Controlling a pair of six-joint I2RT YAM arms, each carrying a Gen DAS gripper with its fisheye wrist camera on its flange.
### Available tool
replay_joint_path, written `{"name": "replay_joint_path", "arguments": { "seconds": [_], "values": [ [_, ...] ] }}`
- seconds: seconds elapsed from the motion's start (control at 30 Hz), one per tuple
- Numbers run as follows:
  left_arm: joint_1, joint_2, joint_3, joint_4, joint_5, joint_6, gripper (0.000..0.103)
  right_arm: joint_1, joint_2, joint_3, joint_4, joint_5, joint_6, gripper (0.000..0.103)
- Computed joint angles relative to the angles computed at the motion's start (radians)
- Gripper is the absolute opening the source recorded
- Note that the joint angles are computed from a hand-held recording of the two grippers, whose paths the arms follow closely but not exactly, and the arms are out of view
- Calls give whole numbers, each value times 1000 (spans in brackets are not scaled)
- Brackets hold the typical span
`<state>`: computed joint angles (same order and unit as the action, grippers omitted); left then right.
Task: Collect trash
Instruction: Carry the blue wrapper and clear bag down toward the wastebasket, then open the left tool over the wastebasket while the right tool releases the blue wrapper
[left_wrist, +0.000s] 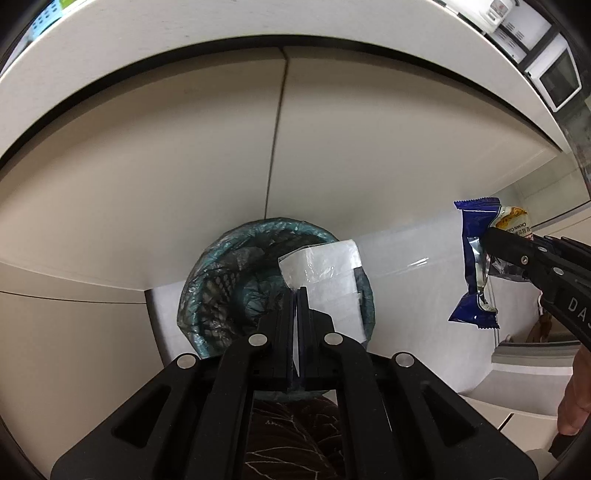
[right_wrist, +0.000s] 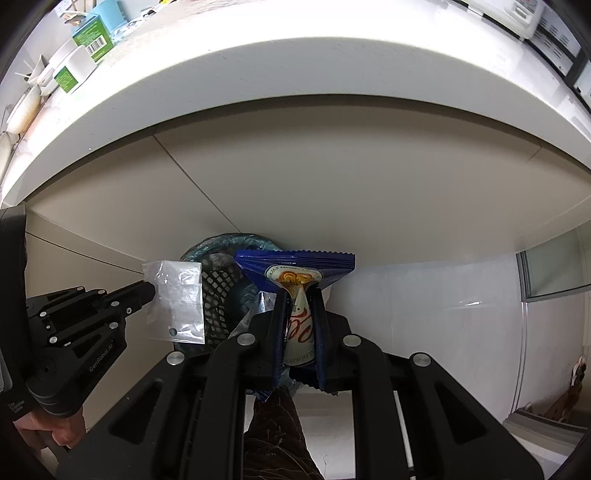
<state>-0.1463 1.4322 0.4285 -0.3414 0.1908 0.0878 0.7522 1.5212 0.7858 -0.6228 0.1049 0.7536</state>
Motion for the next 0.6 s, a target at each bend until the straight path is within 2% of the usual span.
{"name": "replay_joint_path", "arguments": {
  "seconds": [0.1,0.17,0.23,0.47,0.57,0.6],
  "values": [
    [-10,21,1,14,6,-10,4,-5,14,4,7,-3,0,12],
    [-17,20,-3,15,-3,-12,11,3,24,10,7,0,3,12],
    [-25,19,-11,33,-8,-23,27,6,24,12,5,4,2,12],
    [-32,-25,-44,62,-9,-64,51,16,20,5,16,4,14,13],
    [-17,-56,-47,47,-11,-75,63,17,14,1,16,-3,13,13],
    [-6,-65,-45,39,-15,-73,70,18,17,2,21,-6,13,13]
  ]
}}
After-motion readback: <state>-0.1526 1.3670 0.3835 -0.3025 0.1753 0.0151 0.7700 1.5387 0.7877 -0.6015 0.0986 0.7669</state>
